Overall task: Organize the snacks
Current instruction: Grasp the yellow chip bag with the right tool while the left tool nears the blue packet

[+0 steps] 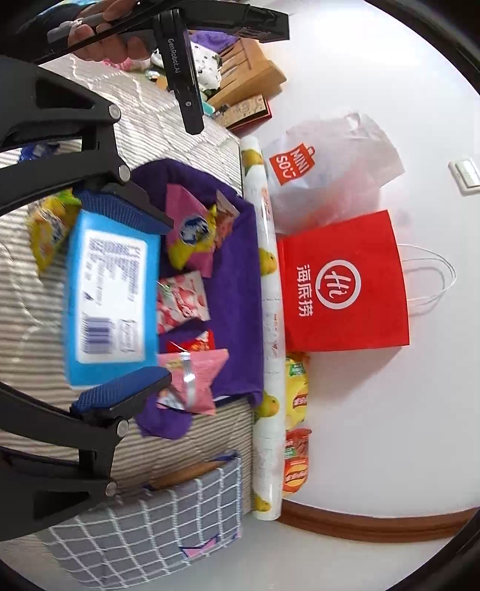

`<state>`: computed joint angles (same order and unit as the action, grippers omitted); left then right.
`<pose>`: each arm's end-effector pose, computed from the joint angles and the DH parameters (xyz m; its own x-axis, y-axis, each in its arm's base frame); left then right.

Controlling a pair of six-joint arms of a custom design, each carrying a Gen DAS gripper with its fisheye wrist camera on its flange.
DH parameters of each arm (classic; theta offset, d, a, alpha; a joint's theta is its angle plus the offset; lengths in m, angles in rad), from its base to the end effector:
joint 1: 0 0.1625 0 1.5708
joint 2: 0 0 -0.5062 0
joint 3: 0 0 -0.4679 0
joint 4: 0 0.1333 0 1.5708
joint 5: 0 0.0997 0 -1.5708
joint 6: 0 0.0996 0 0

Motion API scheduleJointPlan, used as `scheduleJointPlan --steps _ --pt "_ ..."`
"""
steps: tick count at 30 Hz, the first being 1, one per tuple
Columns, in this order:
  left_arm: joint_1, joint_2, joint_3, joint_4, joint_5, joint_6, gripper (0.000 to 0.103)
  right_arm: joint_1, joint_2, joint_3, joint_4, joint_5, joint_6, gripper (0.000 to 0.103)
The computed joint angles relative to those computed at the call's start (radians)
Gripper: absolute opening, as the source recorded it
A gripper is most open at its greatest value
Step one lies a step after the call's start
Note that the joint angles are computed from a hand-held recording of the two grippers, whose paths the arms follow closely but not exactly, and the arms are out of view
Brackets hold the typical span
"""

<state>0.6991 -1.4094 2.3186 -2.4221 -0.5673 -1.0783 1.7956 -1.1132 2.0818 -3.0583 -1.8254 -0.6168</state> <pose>-0.2163 -0.4657 0.2337 -0.8192 -0.3568 -0.4491 0.0895 0.6939 -0.7145 0.2444 -0.5833 0.1968 -0.6803 -0.5663 0.4653 -0.7197 0.6362 -0.2780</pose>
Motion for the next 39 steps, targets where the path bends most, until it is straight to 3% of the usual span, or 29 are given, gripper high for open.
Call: scheduleJointPlan --steps 4,8,16,39 --pt "-0.039 -0.039 0.031 0.071 -0.001 -0.08 0.052 -0.003 -0.033 0.049 -0.001 0.009 0.026 0.066" --pt "-0.075 -0.075 0.061 0.135 -0.008 -0.154 0.052 -0.004 -0.057 0.103 -0.01 0.008 0.02 0.066" --pt "-0.114 -0.104 0.103 0.198 -0.033 -0.241 0.052 -0.041 -0.064 0.178 0.041 0.073 -0.015 0.069" --pt "-0.134 -0.107 0.159 0.147 -0.083 -0.262 0.052 -0.022 0.112 0.202 -0.149 -0.111 -0.151 0.074"
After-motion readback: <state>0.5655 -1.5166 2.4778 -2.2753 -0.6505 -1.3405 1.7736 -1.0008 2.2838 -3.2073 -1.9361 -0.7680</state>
